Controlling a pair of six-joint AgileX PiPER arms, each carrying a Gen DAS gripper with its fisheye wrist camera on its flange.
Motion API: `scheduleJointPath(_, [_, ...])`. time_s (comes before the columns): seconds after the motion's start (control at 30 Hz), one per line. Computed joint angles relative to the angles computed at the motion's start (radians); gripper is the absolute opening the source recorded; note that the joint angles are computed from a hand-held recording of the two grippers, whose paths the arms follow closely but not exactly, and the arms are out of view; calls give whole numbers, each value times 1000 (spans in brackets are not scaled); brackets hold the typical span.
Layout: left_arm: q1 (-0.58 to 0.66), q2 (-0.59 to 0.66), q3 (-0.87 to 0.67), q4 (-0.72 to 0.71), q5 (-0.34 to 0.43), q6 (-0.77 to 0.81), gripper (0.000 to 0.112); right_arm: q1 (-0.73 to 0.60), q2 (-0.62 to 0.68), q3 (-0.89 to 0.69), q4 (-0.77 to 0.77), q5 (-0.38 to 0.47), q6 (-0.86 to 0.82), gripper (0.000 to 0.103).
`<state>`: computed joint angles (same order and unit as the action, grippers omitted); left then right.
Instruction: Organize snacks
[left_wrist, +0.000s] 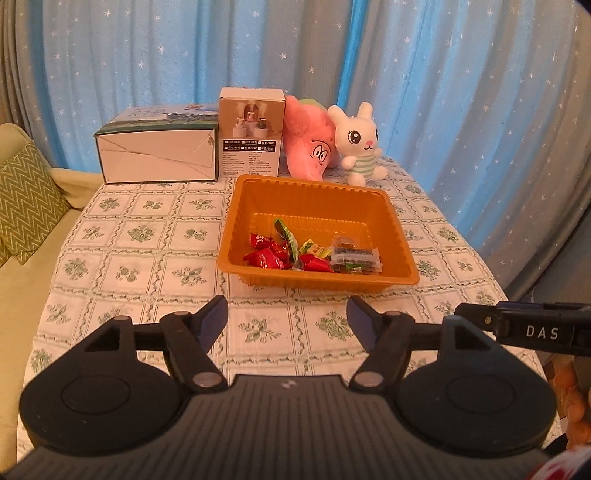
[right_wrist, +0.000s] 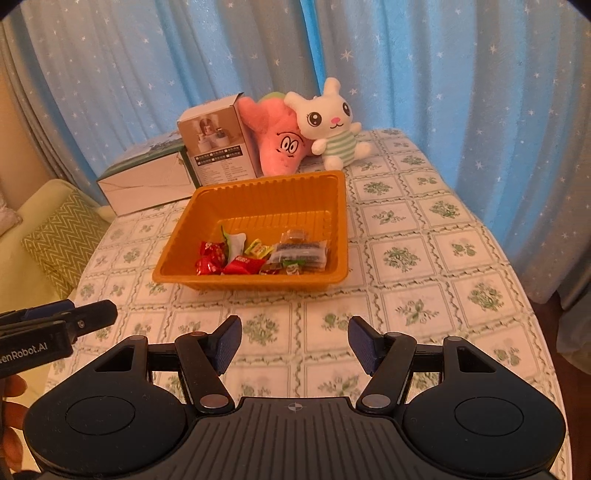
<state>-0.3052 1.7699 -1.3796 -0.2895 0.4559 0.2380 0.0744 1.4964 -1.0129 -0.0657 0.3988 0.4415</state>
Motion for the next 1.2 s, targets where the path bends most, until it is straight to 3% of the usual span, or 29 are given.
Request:
scheduleJointPath(0.2, [-8, -144, 162, 51, -32, -72, 68, 78, -132, 103, -177, 35, 189, 64])
scheduleJointPath(0.6, [-86, -316, 326, 394, -41, -393, 67, 238, -316, 209, -336, 149, 421, 64])
scheduleJointPath(0.83, [-96, -388, 387, 317, -25, -318, 67, 329, -398, 244, -436, 215, 551, 64])
scheduleJointPath(1.2, [-130, -460, 446, 325, 9, -345, 67, 449, -471, 282, -511, 292, 674, 64])
